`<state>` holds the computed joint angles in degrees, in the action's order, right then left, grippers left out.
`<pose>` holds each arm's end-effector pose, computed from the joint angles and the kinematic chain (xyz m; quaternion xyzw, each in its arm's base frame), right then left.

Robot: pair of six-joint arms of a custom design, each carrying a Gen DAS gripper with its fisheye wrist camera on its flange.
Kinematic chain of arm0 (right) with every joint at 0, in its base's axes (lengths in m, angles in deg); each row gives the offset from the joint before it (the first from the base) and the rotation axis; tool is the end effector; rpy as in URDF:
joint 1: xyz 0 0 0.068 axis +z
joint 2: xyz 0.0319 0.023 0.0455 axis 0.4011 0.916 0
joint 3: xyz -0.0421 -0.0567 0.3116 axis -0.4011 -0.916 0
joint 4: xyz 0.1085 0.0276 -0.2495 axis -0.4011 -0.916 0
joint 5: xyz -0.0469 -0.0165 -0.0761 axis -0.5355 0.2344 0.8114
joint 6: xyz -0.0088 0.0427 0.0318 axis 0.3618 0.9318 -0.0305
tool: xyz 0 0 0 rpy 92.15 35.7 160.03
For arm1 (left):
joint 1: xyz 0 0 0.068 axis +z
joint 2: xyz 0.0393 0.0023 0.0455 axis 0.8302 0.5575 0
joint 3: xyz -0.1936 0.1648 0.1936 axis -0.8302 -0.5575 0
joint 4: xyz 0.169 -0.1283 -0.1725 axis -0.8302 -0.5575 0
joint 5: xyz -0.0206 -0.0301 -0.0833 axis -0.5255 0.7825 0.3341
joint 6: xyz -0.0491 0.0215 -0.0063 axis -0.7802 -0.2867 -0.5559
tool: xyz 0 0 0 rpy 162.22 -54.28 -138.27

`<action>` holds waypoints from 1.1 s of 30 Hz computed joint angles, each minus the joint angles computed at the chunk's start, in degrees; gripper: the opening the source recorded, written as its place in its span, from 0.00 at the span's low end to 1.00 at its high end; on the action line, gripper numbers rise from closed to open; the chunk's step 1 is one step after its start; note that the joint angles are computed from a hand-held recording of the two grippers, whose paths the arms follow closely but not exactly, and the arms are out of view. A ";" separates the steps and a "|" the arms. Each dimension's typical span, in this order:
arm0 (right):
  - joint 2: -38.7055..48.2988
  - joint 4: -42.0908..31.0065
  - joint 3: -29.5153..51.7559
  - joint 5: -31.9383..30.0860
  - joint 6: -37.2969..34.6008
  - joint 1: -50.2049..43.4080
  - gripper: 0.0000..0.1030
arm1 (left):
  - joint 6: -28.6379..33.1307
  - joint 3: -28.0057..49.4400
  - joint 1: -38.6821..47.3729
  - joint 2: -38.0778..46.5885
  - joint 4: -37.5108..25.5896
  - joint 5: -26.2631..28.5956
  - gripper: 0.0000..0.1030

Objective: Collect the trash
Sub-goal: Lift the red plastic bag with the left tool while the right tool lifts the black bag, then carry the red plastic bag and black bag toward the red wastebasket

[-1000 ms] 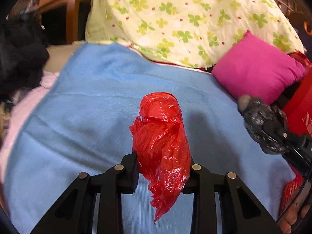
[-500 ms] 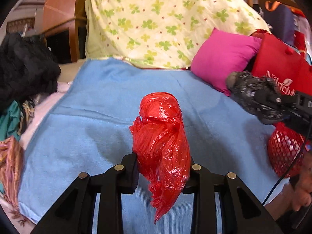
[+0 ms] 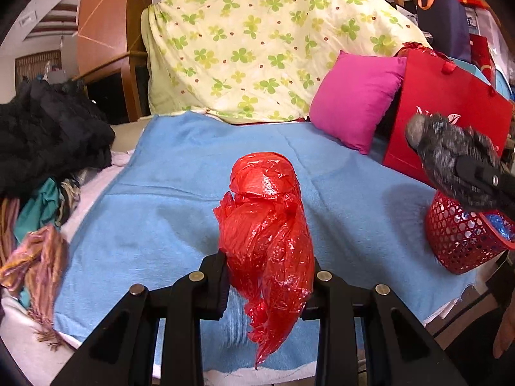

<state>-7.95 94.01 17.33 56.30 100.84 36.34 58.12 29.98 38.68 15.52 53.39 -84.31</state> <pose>0.2326 0.0710 0.1879 -0.1554 0.8106 0.3243 0.4621 0.1501 -0.0282 0.1790 -0.1315 0.8770 0.0979 0.4516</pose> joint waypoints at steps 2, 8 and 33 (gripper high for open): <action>-1.50 -0.15 -1.21 -0.73 -0.72 -0.81 0.37 | -2.45 1.22 -3.91 -1.45 -4.17 -4.32 0.32; -3.24 0.74 -2.45 -1.32 -1.12 -1.54 0.37 | -10.35 5.38 -11.99 -3.13 -15.52 -12.83 0.32; -6.09 4.35 -5.78 -4.57 -1.18 -5.14 0.37 | -23.33 13.99 -24.91 4.27 -28.82 -26.03 0.33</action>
